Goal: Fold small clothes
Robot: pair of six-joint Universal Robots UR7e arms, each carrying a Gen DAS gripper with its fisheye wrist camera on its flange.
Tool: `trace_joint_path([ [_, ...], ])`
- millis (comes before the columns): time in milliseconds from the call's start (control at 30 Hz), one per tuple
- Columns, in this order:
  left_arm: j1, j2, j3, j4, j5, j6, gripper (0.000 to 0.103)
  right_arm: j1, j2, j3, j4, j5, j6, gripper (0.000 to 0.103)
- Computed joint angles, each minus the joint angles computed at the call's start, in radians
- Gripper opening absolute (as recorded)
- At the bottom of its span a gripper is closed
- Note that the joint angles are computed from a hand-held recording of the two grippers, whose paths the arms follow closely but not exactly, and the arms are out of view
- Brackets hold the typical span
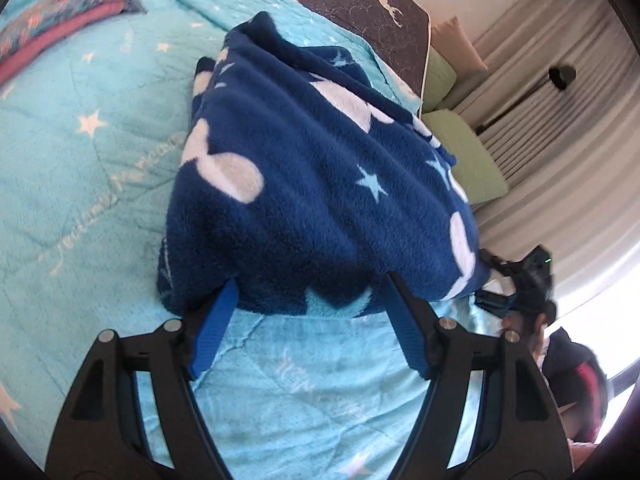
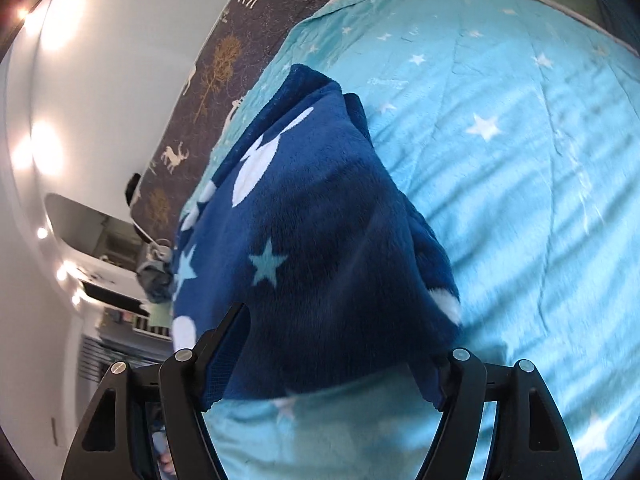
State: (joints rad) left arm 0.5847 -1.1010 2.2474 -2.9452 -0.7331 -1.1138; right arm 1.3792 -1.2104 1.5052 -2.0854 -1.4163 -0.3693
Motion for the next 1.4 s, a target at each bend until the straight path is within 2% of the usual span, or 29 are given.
trace_joint_path([
  [167,-0.016,-0.011,0.119,-0.221,-0.021,-0.106,0.075,-0.008,-0.003,0.021,-0.032,0.012,-0.011,0.076],
  [233,-0.015,-0.008,0.121,-0.226,-0.024,-0.091,0.075,-0.014,-0.007,0.026,-0.035,0.022,-0.012,0.075],
  [300,-0.012,-0.002,0.106,-0.204,-0.03,-0.076,0.083,-0.019,-0.016,0.035,-0.038,0.028,-0.009,0.075],
  [400,0.002,0.021,0.091,-0.265,-0.042,-0.063,0.095,-0.01,-0.016,0.044,-0.062,0.014,-0.004,0.075],
  [500,0.017,0.044,0.078,-0.328,-0.057,-0.103,0.099,-0.007,-0.018,0.053,-0.081,0.009,0.005,0.076],
  [533,0.015,0.05,0.082,-0.349,-0.076,-0.117,0.099,-0.006,-0.02,0.056,-0.085,0.008,0.008,0.076],
  [600,0.018,0.069,0.091,-0.436,-0.167,-0.102,0.099,-0.004,-0.022,0.058,-0.086,0.003,-0.004,0.076],
  [633,0.013,0.079,0.092,-0.448,-0.178,-0.11,0.099,-0.004,-0.022,0.058,-0.085,0.001,-0.01,0.076],
  [700,0.003,0.088,0.085,-0.425,-0.13,-0.118,0.099,-0.004,-0.022,0.059,-0.085,0.0,-0.017,0.076],
  [767,0.013,0.106,0.076,-0.468,-0.074,-0.114,0.098,-0.003,-0.022,0.061,-0.091,0.0,-0.014,0.076],
  [833,0.031,0.124,0.08,-0.575,-0.004,-0.109,0.092,-0.002,-0.02,0.063,-0.103,0.002,-0.004,0.076],
  [867,0.043,0.13,0.077,-0.612,0.001,-0.114,0.087,-0.001,-0.019,0.064,-0.109,0.006,0.002,0.076],
  [933,0.058,0.131,0.072,-0.651,0.015,-0.108,0.067,-0.004,-0.019,0.063,-0.116,0.013,0.01,0.076],
  [967,0.058,0.123,0.067,-0.622,0.027,-0.094,0.049,-0.005,-0.017,0.061,-0.118,0.015,0.015,0.075],
  [1033,0.054,0.117,0.059,-0.599,0.033,-0.037,0.043,-0.009,-0.013,0.056,-0.128,0.015,0.032,0.073],
  [1067,0.05,0.115,0.059,-0.596,0.036,-0.025,0.038,-0.009,-0.01,0.055,-0.138,0.014,0.039,0.064],
  [1100,0.046,0.115,0.058,-0.594,0.041,-0.012,0.034,-0.006,-0.005,0.053,-0.152,-0.001,0.042,0.039],
  [1133,0.038,0.11,0.061,-0.591,0.053,-0.002,0.032,-0.002,0.001,0.048,-0.153,-0.013,0.041,0.027],
  [1200,0.024,0.102,0.059,-0.575,0.071,-0.004,0.026,-0.007,-0.001,0.047,-0.147,0.01,0.066,0.02],
  [1300,-0.018,0.062,0.076,-0.53,0.112,-0.003,0.023,-0.003,-0.031,0.061,-0.137,0.041,0.072,0.017],
  [1400,-0.078,0.0,0.08,-0.399,0.184,-0.007,0.02,0.006,-0.075,0.063,-0.059,0.081,0.037,0.016],
])
